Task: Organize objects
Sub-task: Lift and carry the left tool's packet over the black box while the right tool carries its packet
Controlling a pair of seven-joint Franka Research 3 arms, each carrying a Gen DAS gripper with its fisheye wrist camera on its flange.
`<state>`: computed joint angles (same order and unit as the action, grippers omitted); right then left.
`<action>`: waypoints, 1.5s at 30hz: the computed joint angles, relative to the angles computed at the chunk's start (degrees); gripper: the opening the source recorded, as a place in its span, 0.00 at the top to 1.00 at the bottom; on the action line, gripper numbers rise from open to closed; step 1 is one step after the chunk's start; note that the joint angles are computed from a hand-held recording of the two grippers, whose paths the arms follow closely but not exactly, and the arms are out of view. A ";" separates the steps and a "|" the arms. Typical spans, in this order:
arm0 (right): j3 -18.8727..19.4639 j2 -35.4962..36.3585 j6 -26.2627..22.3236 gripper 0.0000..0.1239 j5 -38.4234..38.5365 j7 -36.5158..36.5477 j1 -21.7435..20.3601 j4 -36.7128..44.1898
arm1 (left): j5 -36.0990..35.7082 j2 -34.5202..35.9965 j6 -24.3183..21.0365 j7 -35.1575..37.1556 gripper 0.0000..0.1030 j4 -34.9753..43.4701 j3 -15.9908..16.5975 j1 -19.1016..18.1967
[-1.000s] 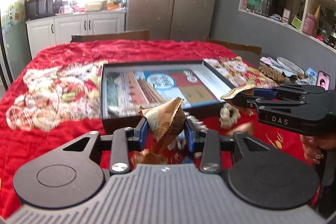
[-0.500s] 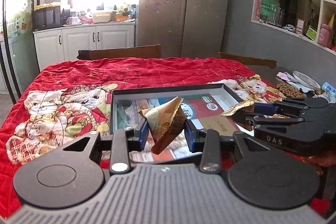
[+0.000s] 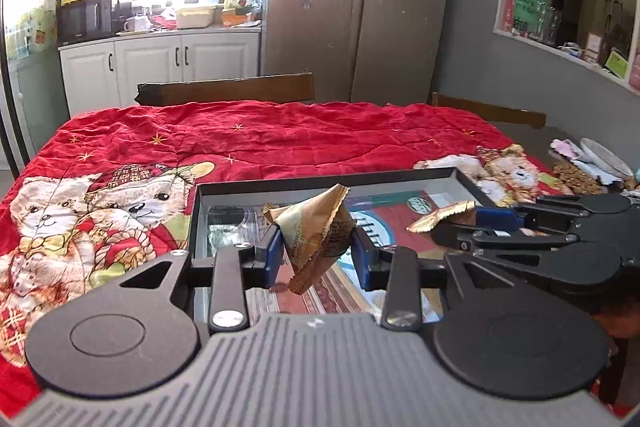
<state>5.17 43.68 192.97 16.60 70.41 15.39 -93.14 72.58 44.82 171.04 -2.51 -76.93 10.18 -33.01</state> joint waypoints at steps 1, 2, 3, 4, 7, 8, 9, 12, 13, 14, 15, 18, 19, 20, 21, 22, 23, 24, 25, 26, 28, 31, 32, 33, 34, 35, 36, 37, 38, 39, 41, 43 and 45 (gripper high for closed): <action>-0.92 0.84 -0.80 0.76 0.28 0.17 0.73 1.35 | -1.76 1.12 -0.52 2.31 0.61 1.46 -1.27 1.01; -2.28 1.78 -1.75 0.76 0.73 0.46 1.80 2.90 | -3.66 2.08 -0.85 4.75 0.61 2.65 -2.35 1.84; -3.54 2.64 -2.72 0.76 1.10 0.78 2.72 4.38 | -5.78 3.14 -1.31 7.20 0.61 3.99 -3.24 2.52; -4.33 3.40 -3.48 0.76 1.29 1.07 3.26 5.61 | -7.85 4.28 -1.86 9.47 0.61 5.47 -3.78 2.93; -6.79 5.50 -5.92 0.76 1.63 2.36 4.80 9.21 | -13.65 7.58 -3.98 16.13 0.61 9.83 -5.38 4.05; -7.57 6.18 -6.60 0.76 1.67 2.94 5.24 10.41 | -15.60 8.60 -4.58 18.51 0.61 11.15 -6.13 4.60; -7.80 6.69 -7.28 0.76 1.49 3.31 5.25 11.43 | -17.40 9.55 -5.15 20.49 0.61 12.37 -6.74 4.99; -8.78 7.98 -9.19 0.76 0.93 4.75 5.51 14.00 | -22.37 11.93 -7.08 26.06 0.61 15.36 -8.37 5.96; -9.06 8.35 -9.72 0.76 0.64 5.20 5.58 14.67 | -23.87 12.66 -7.66 27.59 0.61 16.25 -8.75 6.16; -9.67 8.97 -10.50 0.76 0.38 5.88 5.83 15.74 | -25.27 13.24 -8.12 29.01 0.61 16.91 -9.07 6.34; -10.24 9.49 -10.96 0.76 0.09 6.56 6.08 16.54 | -26.52 13.76 -8.56 30.24 0.61 17.52 -9.22 6.40; -11.73 11.14 -12.52 0.76 -0.94 8.70 6.67 18.94 | -29.58 14.93 -9.48 32.68 0.61 18.89 -8.72 6.04; -11.99 11.65 -12.95 0.76 -1.30 9.37 6.68 19.62 | -30.60 15.30 -9.68 33.62 0.61 19.35 -8.66 5.99; -11.95 12.07 -13.45 0.76 -1.69 9.89 6.50 20.27 | -31.47 15.51 -9.82 34.24 0.61 19.64 -8.35 5.82; -12.06 12.42 -13.84 0.76 -2.04 10.48 6.44 20.76 | -32.33 15.83 -10.04 34.90 0.61 20.09 -8.02 5.62; -12.30 12.76 -14.19 0.76 -2.43 11.08 6.46 21.23 | -33.24 16.17 -10.30 35.58 0.61 20.59 -7.74 5.46; -12.36 13.04 -14.54 0.76 -2.76 11.63 6.37 21.66 | -34.13 16.50 -10.60 36.19 0.61 21.09 -7.50 5.33; -11.68 13.01 -14.62 0.76 -3.08 11.74 5.84 21.69 | -34.99 16.78 -10.80 36.84 0.61 21.51 -7.45 5.31; -10.93 12.98 -14.65 0.76 -3.37 11.70 5.28 21.76 | -35.85 17.07 -10.97 37.70 0.61 21.92 -7.64 5.41; -10.80 13.04 -14.66 0.76 -3.66 11.84 5.16 21.88 | -36.65 17.32 -11.21 38.51 0.61 22.26 -7.79 5.47; -10.93 13.23 -15.27 0.76 -4.35 12.06 5.20 22.32 | -37.91 17.93 -12.13 39.97 0.60 23.25 -7.84 5.33; -10.82 13.42 -16.04 0.76 -5.16 12.35 5.10 22.80 | -39.23 18.68 -13.25 41.53 0.60 24.43 -7.71 5.06; -10.66 13.44 -16.21 0.76 -5.38 12.38 4.99 22.88 | -39.40 18.74 -13.33 41.69 0.60 24.52 -7.47 4.91; -10.54 13.56 -16.53 0.76 -5.60 12.39 4.90 23.15 | -39.65 18.79 -13.48 41.88 0.60 24.64 -7.40 4.86; -10.47 13.59 -16.84 0.75 -5.79 12.43 4.83 23.28 | -39.84 18.79 -13.54 42.01 0.60 24.66 -7.33 4.81; -10.32 13.60 -17.10 0.75 -5.95 12.46 4.71 23.39 | -39.98 18.79 -13.48 42.14 0.58 24.63 -7.28 4.78; -10.04 13.61 -17.40 0.75 -6.09 12.38 4.49 23.52 | -40.13 18.75 -13.47 42.36 0.55 24.58 -7.31 4.80; -9.80 13.60 -17.56 0.75 -6.18 12.36 4.29 23.58 | -40.20 18.72 -13.41 42.39 0.53 24.53 -7.20 4.74; -9.80 13.58 -17.60 0.75 -6.22 12.51 4.28 23.55 | -40.32 18.75 -13.34 42.33 0.49 24.55 -7.13 4.71; -9.87 13.53 -17.63 0.75 -6.27 12.68 4.30 23.48 | -40.41 18.75 -13.34 42.40 0.44 24.55 -7.12 4.69; -10.00 13.44 -17.65 0.74 -6.35 13.02 4.33 23.37 | -40.44 18.73 -13.23 42.37 0.44 24.50 -6.95 4.57; -10.52 13.40 -17.28 0.73 -6.51 13.57 4.67 23.21 | -40.53 18.57 -12.63 42.31 0.44 24.12 -7.00 4.63; -10.51 13.33 -17.13 0.73 -6.66 13.66 4.67 23.06 | -40.47 18.32 -12.45 42.12 0.44 23.74 -6.79 4.51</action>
